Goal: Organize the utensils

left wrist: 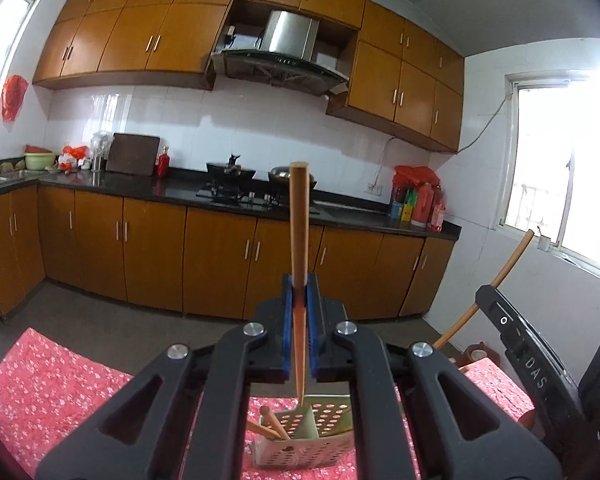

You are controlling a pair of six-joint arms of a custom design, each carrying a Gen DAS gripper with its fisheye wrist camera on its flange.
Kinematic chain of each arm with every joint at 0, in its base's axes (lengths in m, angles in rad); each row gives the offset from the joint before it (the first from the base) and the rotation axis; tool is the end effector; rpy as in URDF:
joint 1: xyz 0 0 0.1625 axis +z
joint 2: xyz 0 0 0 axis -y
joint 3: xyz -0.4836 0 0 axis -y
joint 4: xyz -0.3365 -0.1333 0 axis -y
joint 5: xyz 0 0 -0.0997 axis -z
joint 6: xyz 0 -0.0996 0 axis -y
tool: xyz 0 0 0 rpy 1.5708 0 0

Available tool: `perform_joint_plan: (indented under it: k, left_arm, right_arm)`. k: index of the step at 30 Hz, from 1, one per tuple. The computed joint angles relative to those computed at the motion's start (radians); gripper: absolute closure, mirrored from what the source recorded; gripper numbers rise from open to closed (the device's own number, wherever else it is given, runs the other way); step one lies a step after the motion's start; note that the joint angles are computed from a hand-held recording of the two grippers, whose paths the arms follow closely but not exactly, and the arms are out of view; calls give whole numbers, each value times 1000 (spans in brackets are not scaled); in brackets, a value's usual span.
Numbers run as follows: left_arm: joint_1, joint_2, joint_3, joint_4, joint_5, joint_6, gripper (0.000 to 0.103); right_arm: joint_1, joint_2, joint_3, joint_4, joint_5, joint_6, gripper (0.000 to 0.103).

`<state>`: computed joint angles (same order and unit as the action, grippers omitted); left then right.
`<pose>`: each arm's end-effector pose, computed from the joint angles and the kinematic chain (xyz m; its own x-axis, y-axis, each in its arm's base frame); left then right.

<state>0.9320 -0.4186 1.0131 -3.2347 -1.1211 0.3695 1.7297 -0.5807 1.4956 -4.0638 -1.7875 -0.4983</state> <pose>-0.3633 -0.7854 0.2149 -0.7826 0.3547 -0.5115 0.6104 0.2764 -0.7423 0.2222 -0.6795 0.2615 -0.8775 0.0542 0.4765 -0.4761 0.0213 -0.8791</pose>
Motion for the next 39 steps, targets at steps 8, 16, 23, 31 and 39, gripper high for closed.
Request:
perform_joint_plan:
  k: [8, 16, 23, 31, 39]
  left_arm:
    - [41, 33, -44, 72, -18, -33, 95]
    - [49, 13, 9, 54, -21, -31, 94]
    - [48, -16, 53, 37, -7, -42, 83]
    - [31, -104, 208, -66, 26, -33, 61]
    - [0, -219, 537, -380, 142, 105, 12]
  right_arm:
    - [-15, 35, -23, 38, -17, -22, 95]
    - [-11, 35, -20, 79, -45, -16, 81]
    - [5, 20, 1, 52, -51, -30, 57]
    - [34, -40, 118, -24, -103, -59, 29]
    - [57, -79, 314, -170, -173, -126, 2]
